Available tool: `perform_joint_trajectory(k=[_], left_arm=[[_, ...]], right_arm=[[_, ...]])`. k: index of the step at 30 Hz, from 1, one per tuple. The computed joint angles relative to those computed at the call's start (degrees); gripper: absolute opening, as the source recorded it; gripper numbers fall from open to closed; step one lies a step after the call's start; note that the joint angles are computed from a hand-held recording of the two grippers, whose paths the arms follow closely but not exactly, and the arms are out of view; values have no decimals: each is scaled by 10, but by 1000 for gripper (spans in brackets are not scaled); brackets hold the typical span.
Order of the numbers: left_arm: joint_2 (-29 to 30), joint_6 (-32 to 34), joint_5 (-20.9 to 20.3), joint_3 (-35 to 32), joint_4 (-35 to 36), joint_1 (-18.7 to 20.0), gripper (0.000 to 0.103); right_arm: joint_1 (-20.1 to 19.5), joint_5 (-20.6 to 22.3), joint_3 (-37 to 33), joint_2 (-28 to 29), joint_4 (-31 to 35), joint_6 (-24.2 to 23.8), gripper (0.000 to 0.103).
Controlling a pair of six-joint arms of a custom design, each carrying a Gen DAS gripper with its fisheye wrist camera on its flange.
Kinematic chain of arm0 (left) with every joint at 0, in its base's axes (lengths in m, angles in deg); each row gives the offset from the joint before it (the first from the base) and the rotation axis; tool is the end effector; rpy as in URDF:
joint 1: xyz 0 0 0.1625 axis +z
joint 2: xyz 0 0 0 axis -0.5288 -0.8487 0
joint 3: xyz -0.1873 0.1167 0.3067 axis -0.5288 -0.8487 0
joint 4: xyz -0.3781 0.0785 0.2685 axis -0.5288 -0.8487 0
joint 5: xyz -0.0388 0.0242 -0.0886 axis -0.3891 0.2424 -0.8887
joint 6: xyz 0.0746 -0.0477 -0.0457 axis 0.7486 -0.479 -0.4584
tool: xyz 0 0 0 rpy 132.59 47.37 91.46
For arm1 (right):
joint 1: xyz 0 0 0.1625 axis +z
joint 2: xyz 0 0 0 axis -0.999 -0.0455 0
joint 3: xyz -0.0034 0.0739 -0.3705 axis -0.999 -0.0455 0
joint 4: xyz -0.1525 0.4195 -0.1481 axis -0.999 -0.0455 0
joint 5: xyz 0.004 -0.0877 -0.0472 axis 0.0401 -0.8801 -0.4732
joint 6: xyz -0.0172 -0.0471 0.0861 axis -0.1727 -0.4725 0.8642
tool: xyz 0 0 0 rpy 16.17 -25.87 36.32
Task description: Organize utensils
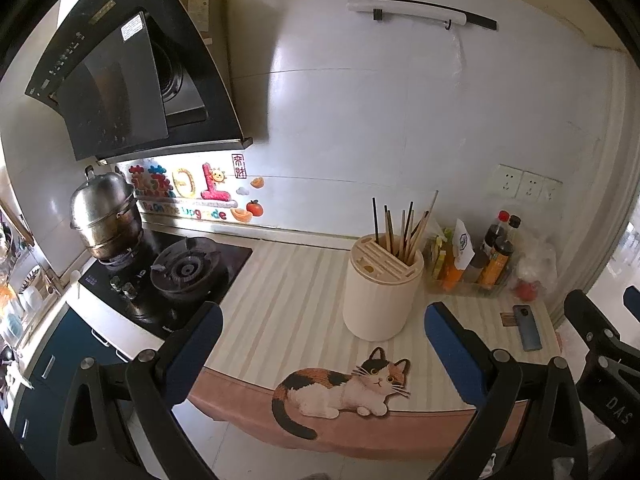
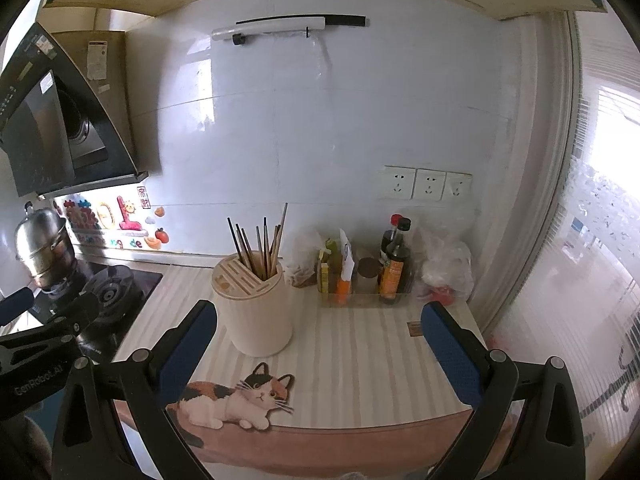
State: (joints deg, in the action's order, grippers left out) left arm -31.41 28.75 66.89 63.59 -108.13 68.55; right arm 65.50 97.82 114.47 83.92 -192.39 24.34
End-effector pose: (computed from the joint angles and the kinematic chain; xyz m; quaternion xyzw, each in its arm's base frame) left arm -0.3343 -0.5293 0.5592 0.1274 0.8186 -0.4287 0.3605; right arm 0.6557 -0.5087 0.2568 0.1363 -0.7951 0.4590 0.3723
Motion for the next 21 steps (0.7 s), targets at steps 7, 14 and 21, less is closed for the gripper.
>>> perform_joint_trajectory(k=[7, 14, 21], left_arm=[[3, 3, 4, -3, 1, 2, 103], [3, 2, 5, -2, -1, 1, 103], [5, 12, 4, -2, -11, 4, 103]], right_arm=[[-2, 1, -1, -1, 7, -8, 103], [-3, 2, -2, -1, 14, -13, 103], [-4, -1, -3, -3, 19, -19, 103]])
